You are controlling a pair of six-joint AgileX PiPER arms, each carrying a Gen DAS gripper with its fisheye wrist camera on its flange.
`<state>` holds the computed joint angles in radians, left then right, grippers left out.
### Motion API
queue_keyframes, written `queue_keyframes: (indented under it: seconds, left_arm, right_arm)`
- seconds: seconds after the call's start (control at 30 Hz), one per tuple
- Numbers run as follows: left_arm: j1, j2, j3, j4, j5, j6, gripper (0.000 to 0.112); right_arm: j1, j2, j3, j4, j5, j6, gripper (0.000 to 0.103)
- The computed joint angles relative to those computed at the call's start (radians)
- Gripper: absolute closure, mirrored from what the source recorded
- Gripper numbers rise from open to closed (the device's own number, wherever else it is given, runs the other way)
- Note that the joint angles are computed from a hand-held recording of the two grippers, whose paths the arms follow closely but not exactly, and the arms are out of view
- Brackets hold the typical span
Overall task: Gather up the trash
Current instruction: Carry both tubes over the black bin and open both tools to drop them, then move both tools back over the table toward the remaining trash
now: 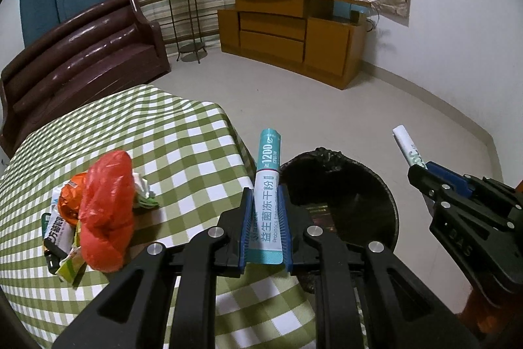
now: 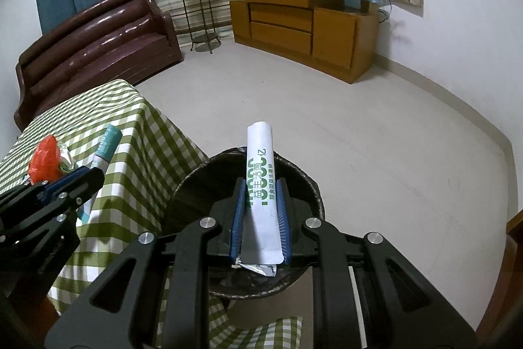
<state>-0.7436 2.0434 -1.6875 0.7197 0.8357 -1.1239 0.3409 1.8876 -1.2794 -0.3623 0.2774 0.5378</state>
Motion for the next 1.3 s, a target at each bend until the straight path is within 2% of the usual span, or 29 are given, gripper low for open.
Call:
queue_keyframes:
  seconds: [0.47, 0.83, 0.87, 0.9, 0.97, 1.3]
  left_arm:
    - [0.007, 0.083, -0.107, -0.045, 0.024, 0.071, 0.096]
    - [0.008, 0.165, -0.254, -0.097, 0.093, 0.15, 0.094]
    - [0.009, 0.173, -0.27, -0.103, 0.103, 0.155, 0.091]
    - [0.011, 0.175, -0.275, -0.112, 0.103, 0.159, 0.09]
    - [0.012, 0.186, -0.295, -0.117, 0.118, 0.164, 0.078]
    - [0.007, 0.176, -0.274, -0.094, 0.11, 0.133, 0.063]
  right_arm:
    - [-0.015, 0.029, -0.019, 0.034, -0.005, -0.027, 0.084]
    - [-0.032, 0.059, -0.044, 0.094, -0.014, -0.073, 0.083]
    - [-0.035, 0.062, -0.048, 0.112, -0.014, -0.088, 0.082]
    - [-0.038, 0.065, -0.051, 0.121, -0.013, -0.091, 0.076]
    - [-0.036, 0.068, -0.051, 0.097, -0.016, -0.061, 0.073]
    - [-0.035, 0.065, -0.052, 0.048, -0.015, -0.01, 0.072]
